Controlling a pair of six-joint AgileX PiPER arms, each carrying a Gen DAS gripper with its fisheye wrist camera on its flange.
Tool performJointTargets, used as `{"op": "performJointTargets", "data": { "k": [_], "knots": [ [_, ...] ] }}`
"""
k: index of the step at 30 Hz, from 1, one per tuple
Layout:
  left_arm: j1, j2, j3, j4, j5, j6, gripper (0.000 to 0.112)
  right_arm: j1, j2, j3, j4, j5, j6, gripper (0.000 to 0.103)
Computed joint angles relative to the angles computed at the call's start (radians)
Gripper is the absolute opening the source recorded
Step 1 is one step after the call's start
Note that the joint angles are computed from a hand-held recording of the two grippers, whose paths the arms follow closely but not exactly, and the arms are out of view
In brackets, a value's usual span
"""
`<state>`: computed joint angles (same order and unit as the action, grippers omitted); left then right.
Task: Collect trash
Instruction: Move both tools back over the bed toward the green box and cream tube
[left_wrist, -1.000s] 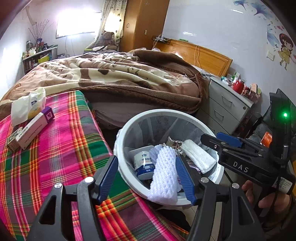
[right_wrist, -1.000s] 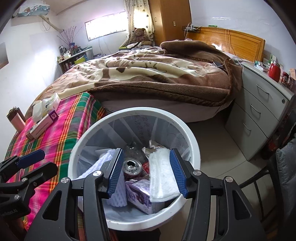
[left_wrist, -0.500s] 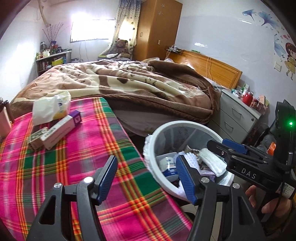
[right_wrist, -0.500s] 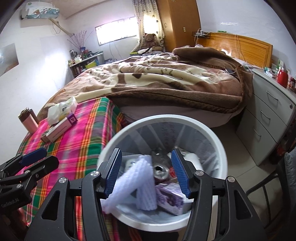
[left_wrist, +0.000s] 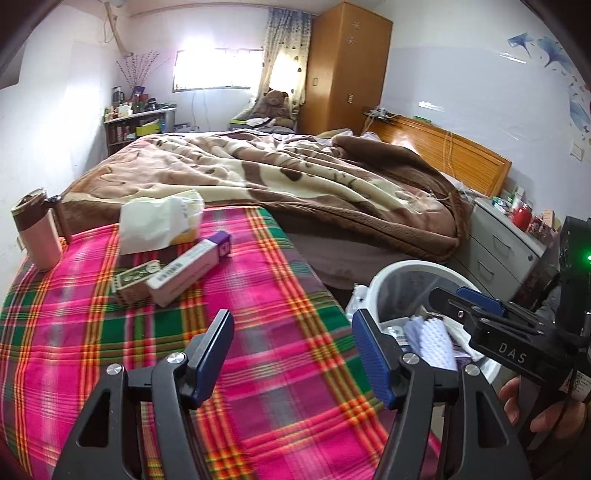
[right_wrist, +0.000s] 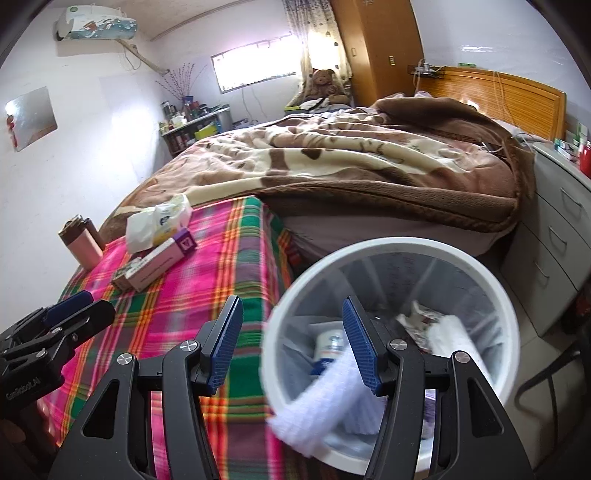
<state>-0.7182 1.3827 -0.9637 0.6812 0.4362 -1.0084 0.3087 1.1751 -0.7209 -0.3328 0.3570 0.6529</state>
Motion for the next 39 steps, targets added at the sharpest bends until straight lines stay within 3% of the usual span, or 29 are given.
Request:
{"op": "performJointTargets", "data": {
  "k": [10,20,25,27,31,34,39],
  "knots": [
    [0.167,-0.039,0.042,-0.126,-0.049,0.175,0.069,0.11,0.112,-0.082,-0.142,-0.03,0.187,0.067],
    [0.389,-0.041,0.042,-0.391,-0.076,0.512,0.069,0.166,0.256,-0.208,-0.199,-0.021,0.282,0.068],
    [0.477,-0.023,0.026,-0.487,-0.079,0.651,0.069,0.193,0.338,-0.301,-0.187,-0.01,0.265,0.068],
    [0.52,-0.007,0.02,-0.596,-0.092,0.778,0.07,0.193,0.377,-0.341,-0.137,-0.011,0.217,0.068],
    [0.563,0.032,0.003,-0.642,-0.094,0.867,0.07,0.202,0.471,-0.433,-0.044,0.009,0.121,0.068],
    [0.607,0.075,-0.018,-0.806,-0.093,1.046,0.071,0.208,0.536,-0.496,-0.012,0.021,0.08,0.068],
    [0.632,0.152,-0.061,-0.88,-0.086,1.145,0.072,0.207,0.63,-0.59,0.054,0.048,0.034,0.068]
  ]
}}
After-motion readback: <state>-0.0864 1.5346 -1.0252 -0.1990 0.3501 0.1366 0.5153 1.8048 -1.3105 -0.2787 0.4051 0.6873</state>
